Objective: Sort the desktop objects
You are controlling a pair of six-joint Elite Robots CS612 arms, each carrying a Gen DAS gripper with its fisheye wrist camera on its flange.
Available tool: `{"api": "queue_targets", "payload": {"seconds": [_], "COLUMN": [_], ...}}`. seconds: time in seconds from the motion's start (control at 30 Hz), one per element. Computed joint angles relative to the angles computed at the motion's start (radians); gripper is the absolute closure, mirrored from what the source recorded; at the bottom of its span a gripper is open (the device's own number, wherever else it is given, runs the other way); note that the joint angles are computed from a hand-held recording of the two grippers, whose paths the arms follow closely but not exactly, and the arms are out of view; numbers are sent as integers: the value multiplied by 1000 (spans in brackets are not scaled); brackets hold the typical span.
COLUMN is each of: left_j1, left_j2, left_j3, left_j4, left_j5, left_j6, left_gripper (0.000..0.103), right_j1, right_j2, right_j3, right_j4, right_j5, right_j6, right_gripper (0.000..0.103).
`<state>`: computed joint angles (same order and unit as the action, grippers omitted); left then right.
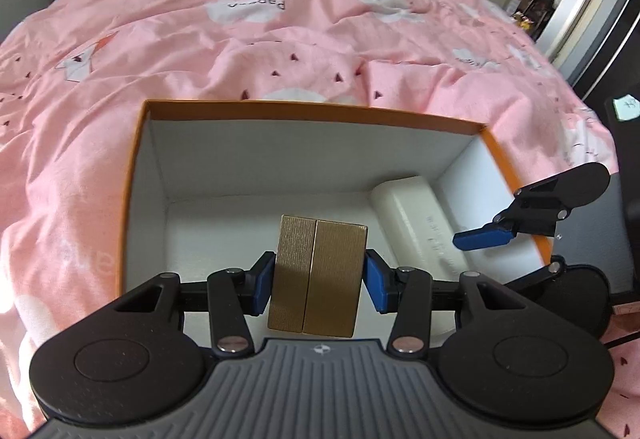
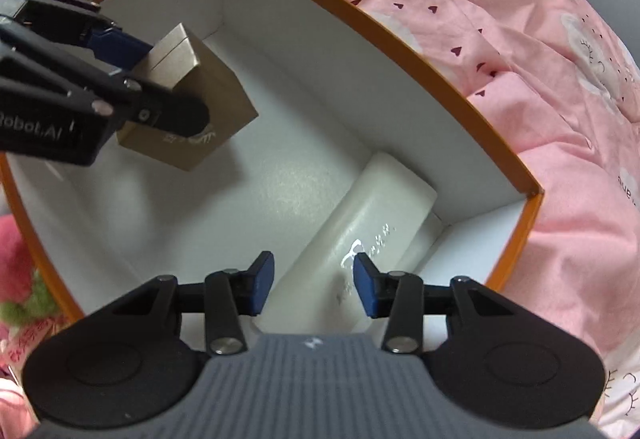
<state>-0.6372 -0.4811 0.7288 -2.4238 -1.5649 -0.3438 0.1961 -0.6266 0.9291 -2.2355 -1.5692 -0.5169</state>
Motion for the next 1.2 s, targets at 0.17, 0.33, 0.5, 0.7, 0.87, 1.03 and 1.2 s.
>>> {"api": "queue_targets", "payload": {"seconds": [0.17, 0.33, 0.5, 0.7, 0.87, 1.03, 1.2], "left_j1": [2, 1, 1, 0, -3, -6, -4], "left_j2": [3, 11, 18, 7, 5, 1, -7], "left_j3": [1, -17, -25, -8, -5, 6, 17], "left_j4": [-9, 7, 11, 13, 23, 34, 35], "left_j5": [-19, -19, -30, -71, -87, -89, -107], "left_j6": [6, 9, 23, 84, 106, 105, 121], "left_gripper": [49, 49, 49, 49, 49, 49, 49], "right_j1": [19, 28, 23, 11, -7, -3, 6], "right_j2": [23, 63, 84, 34, -22, -22, 13], "right_j3": [6, -43, -76, -21, -3, -34, -108], "right_j4": [-98, -103, -88, -81, 145, 268, 406], "right_j5": [-97, -167, -213, -132, -20, -34, -41], "right_j6": [-9, 60, 154, 126, 125, 189, 208], "right_gripper": [58, 61, 64, 64, 64, 88, 99]}}
